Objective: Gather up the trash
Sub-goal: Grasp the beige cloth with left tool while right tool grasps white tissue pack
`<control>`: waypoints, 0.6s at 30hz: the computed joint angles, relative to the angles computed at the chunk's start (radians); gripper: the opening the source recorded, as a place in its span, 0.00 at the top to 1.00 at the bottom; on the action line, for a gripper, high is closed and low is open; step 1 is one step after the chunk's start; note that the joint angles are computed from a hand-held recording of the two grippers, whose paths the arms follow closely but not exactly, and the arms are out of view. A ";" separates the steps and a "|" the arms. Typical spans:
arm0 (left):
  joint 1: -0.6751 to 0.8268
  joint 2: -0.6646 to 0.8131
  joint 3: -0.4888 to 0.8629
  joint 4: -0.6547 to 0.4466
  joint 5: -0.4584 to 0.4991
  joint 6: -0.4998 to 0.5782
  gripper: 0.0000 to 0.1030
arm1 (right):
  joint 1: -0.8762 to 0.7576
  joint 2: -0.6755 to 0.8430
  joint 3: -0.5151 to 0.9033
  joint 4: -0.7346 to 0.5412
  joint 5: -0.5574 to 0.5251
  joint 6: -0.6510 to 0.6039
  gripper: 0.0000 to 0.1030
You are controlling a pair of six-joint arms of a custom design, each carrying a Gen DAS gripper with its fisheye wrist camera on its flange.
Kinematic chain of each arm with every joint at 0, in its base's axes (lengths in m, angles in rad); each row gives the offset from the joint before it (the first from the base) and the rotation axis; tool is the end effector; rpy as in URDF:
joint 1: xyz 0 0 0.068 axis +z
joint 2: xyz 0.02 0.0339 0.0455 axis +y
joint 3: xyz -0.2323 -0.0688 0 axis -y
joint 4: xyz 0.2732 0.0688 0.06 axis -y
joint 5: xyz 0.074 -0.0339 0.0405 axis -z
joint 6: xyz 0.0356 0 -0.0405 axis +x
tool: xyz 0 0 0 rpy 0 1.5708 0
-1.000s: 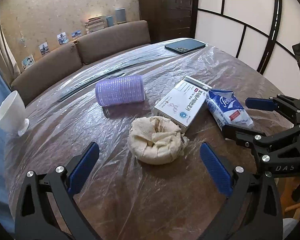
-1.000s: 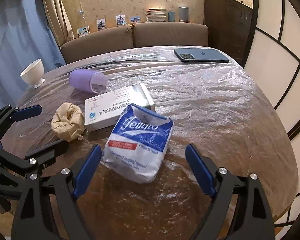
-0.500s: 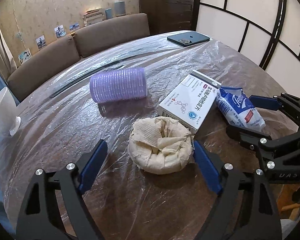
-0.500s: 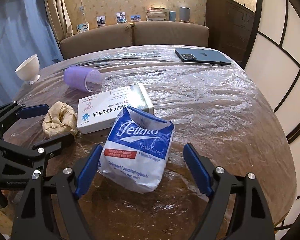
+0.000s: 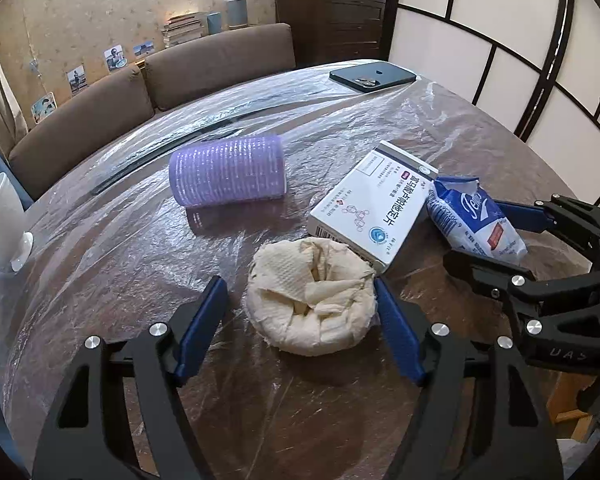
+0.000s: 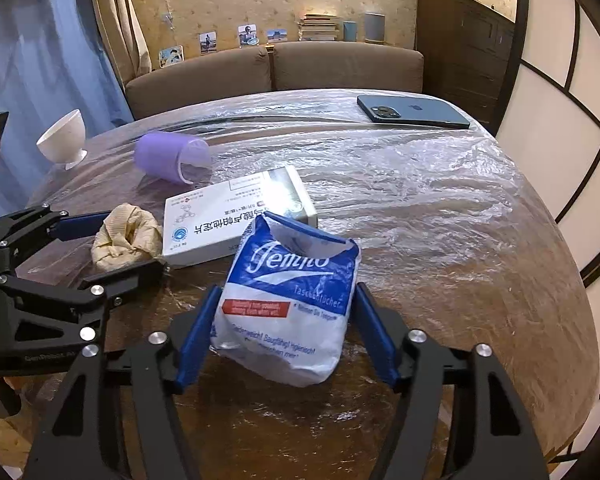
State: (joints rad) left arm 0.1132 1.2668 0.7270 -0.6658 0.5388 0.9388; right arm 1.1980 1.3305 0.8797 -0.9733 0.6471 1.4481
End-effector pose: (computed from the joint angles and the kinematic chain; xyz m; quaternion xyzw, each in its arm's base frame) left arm 0.2534 0.0104 0.1485 0.4245 0.8489 -0.1385 0.2828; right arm 0.1117 0.2266 0.1728 0.1411 0.9353 -0.0104 0.3244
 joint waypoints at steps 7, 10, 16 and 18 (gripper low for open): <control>0.006 -0.025 -0.012 -0.015 0.007 0.002 0.44 | 0.012 -0.043 -0.027 0.017 0.004 0.006 0.45; 0.016 -0.022 -0.005 -0.026 0.017 -0.014 0.48 | 0.021 -0.067 -0.041 0.018 0.010 0.015 0.47; 0.035 -0.021 0.000 -0.049 0.034 -0.025 0.49 | 0.027 -0.113 -0.070 0.024 0.009 0.030 0.47; 0.040 -0.031 -0.004 -0.053 0.040 -0.029 0.50 | 0.035 -0.120 -0.072 0.024 0.014 0.027 0.51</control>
